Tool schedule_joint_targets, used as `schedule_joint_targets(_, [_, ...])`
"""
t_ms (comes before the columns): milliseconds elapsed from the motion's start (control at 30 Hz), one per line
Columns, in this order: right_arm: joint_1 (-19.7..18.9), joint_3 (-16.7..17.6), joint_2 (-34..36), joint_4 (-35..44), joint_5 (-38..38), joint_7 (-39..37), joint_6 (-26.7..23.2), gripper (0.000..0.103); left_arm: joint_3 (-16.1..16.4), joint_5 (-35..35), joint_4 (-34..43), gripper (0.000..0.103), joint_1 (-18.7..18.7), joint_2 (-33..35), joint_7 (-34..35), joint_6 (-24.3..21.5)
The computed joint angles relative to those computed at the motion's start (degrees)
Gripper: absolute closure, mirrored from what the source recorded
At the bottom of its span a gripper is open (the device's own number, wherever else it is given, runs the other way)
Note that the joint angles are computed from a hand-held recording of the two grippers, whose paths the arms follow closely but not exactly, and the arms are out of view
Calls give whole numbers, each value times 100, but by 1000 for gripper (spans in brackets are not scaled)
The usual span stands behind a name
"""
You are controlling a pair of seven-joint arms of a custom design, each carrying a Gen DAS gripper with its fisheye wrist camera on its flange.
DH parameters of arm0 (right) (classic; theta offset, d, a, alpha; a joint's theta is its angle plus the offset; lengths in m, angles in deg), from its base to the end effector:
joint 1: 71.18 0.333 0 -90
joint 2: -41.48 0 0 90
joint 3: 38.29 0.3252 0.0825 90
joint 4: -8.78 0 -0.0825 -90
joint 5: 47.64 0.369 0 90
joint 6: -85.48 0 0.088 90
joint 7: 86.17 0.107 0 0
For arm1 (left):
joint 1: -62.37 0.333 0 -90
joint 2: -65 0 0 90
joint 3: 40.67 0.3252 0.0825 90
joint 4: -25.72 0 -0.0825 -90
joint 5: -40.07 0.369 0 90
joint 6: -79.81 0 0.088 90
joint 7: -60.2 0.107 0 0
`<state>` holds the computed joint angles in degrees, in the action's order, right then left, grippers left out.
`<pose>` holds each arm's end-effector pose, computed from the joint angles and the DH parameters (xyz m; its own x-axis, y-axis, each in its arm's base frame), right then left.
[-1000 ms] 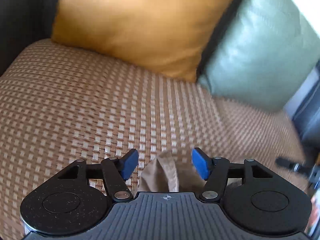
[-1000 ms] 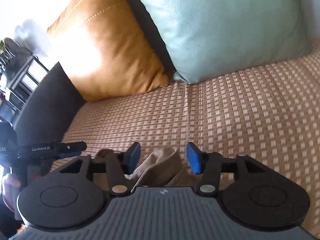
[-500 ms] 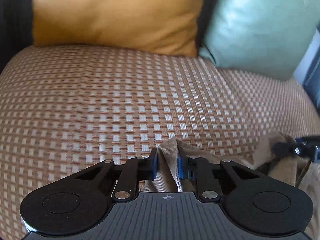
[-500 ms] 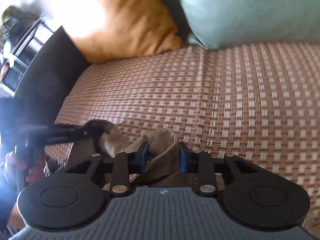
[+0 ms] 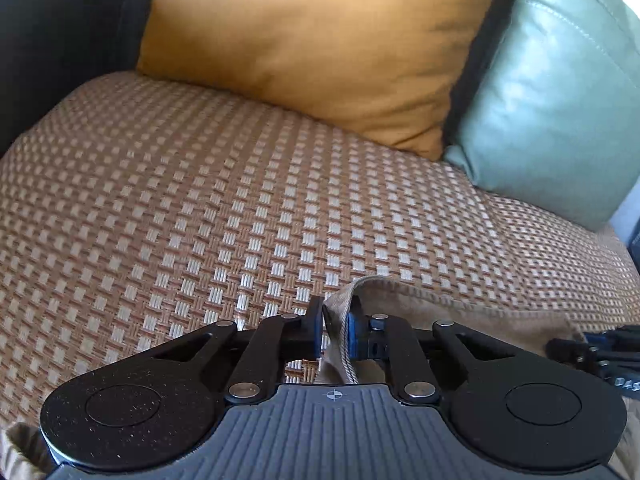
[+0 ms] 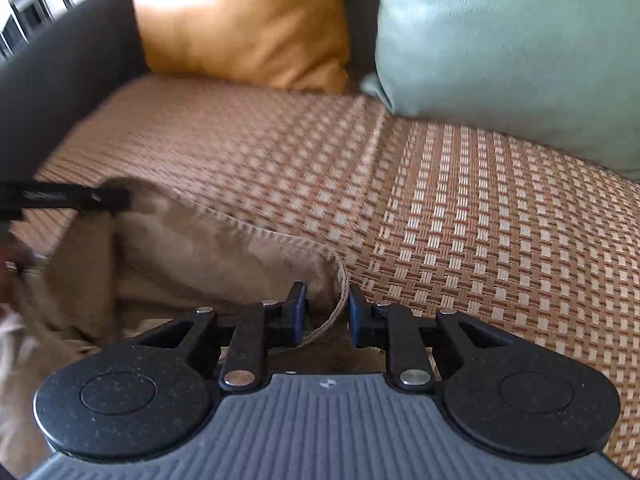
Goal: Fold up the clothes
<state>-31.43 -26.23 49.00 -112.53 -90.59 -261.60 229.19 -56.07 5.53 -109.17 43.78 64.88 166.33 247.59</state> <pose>0.3534 0.4531 0.3969 -0.1532 -0.9773 -0.1463 -0.8399 0.2068 -0.5017 0.4563 -0.2644 0.4073 -0.3757 -0.8869 0.2688 -0.8328 0.1958 -0.5178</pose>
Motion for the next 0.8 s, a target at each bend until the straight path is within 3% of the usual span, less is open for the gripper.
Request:
schedule_joint_targets(67, [-9, -68, 95, 54, -93, 237, 13, 78, 19, 8, 124, 82, 27, 139, -227, -62])
schedule_joint_targets(133, [1, -167, -13, -72, -444, 954, 124, 77, 24, -239, 245, 76, 93, 200, -197, -221])
schedule_joint_targets(200, [-47, -256, -100, -249, -858, 2024, 416, 71, 33, -638, 303, 52, 175, 140, 17, -459])
schedule_joint_targets(300, [-146, -276, -268, -527, -1479, 3280, 854, 70, 61, -1187, 136, 45, 177, -161, 523, -581])
schedule_joint_targets(400, [-248, -198, -434, -704, -1946, 3948, 983, 61, 134, -1262, 31, 42, 132, -388, 756, -641])
schedule_joint_targets(467, [-322, -133, -493, -754, -1989, 4111, 1003, 61, 144, -1106, -19, 42, 105, -487, 649, -647])
schedule_joint_targets(567, [-388, -69, -448, -693, -1852, 4225, 966, 62, 51, -531, -37, 40, 76, -444, -41, -537])
schedule_joint_targets(633, [-430, -86, -391, -669, -1779, 4507, 1061, 62, 60, -212, 189, 41, 103, -189, -664, -742])
schedule_joint_targets(700, [-461, -118, -341, -652, -1709, 4788, 1170, 60, 131, -515, 400, 41, 151, -32, -936, -1126])
schedule_joint_targets(800, [-441, -87, -487, -738, -1734, 4711, 1141, 56, 193, -1341, 416, 38, 235, -113, -179, -1341])
